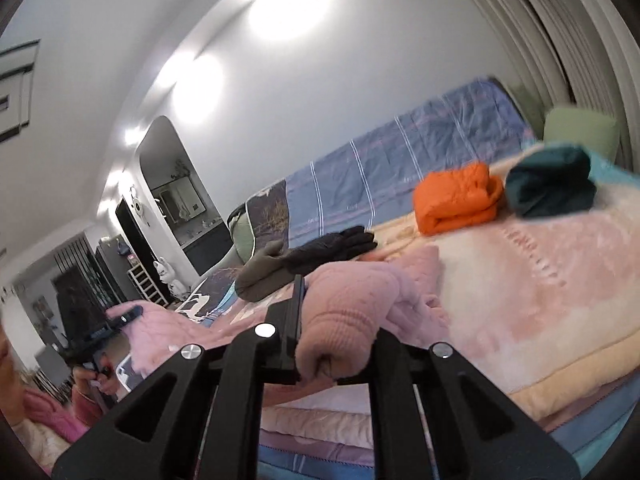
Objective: Fold large clothes
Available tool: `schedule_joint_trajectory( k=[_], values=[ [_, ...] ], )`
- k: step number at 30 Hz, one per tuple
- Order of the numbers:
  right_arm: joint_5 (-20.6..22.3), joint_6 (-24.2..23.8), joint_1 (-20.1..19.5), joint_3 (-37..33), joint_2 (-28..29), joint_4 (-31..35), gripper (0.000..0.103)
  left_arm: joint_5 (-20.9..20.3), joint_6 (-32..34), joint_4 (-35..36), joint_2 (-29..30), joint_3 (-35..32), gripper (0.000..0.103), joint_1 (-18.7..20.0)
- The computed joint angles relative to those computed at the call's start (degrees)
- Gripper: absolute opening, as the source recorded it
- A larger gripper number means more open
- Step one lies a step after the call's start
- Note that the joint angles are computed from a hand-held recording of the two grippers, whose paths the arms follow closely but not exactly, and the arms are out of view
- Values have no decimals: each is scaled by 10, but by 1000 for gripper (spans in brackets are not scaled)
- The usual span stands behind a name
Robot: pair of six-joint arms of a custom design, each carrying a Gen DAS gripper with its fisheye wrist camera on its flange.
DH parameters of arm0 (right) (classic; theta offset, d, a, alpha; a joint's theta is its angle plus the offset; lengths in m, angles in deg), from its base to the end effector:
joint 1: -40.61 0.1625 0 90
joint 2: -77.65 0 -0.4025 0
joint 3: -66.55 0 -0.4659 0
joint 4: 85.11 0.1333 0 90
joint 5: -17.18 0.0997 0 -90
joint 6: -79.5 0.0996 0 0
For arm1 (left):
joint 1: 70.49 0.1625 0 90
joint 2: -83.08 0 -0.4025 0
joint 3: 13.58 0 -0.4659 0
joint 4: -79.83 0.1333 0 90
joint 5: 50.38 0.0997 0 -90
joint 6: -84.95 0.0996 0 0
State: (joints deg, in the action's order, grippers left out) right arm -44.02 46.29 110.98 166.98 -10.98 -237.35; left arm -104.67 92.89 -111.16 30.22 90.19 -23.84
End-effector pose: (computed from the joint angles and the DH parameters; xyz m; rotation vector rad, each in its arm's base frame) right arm -0.0296 -0.6227 0.4909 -0.6487 2.6640 -1.4591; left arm -0.3158 -0.6134 0.1463 0.7394 2.4055 -1.3513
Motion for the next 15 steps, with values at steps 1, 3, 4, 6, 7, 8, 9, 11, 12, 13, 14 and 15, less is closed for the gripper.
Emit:
schedule_joint_trajectory(
  k=[1,3,4,6,7,8,9,11,12,13,14,15],
  values=[
    [-7,8,2,-11,14,-2,9,5,-12,18,7,-13,11,7],
    [-34,23,10,-40,50,-19,9,-1,-30,41,22,-40,11,25],
    [-44,30,14,-56,69,-26,9,-4,-35,47,30,-53,11,32],
    [-62,43,26,-96,109,-31,9,-10,-40,62,47,-86,12,49],
    [-74,47,33,-119,131,-32,9,-15,-42,68,55,-100,12,56],
    [-93,53,41,-150,160,-33,9,-20,-47,79,65,-120,12,64],
    [-104,56,47,-170,178,-31,9,-23,-51,89,75,-139,12,70],
    [-131,59,60,-219,221,-25,9,-22,-59,123,104,-193,12,86],
    [-145,59,66,-246,244,-20,9,-20,-64,141,119,-222,12,94],
    [-159,61,71,-273,267,-13,9,-21,-69,157,132,-244,12,100],
    [-170,65,75,-295,285,-8,9,-23,-73,174,143,-266,12,107],
    [-183,70,79,-325,309,1,9,-25,-76,190,155,-289,12,114]
  ],
)
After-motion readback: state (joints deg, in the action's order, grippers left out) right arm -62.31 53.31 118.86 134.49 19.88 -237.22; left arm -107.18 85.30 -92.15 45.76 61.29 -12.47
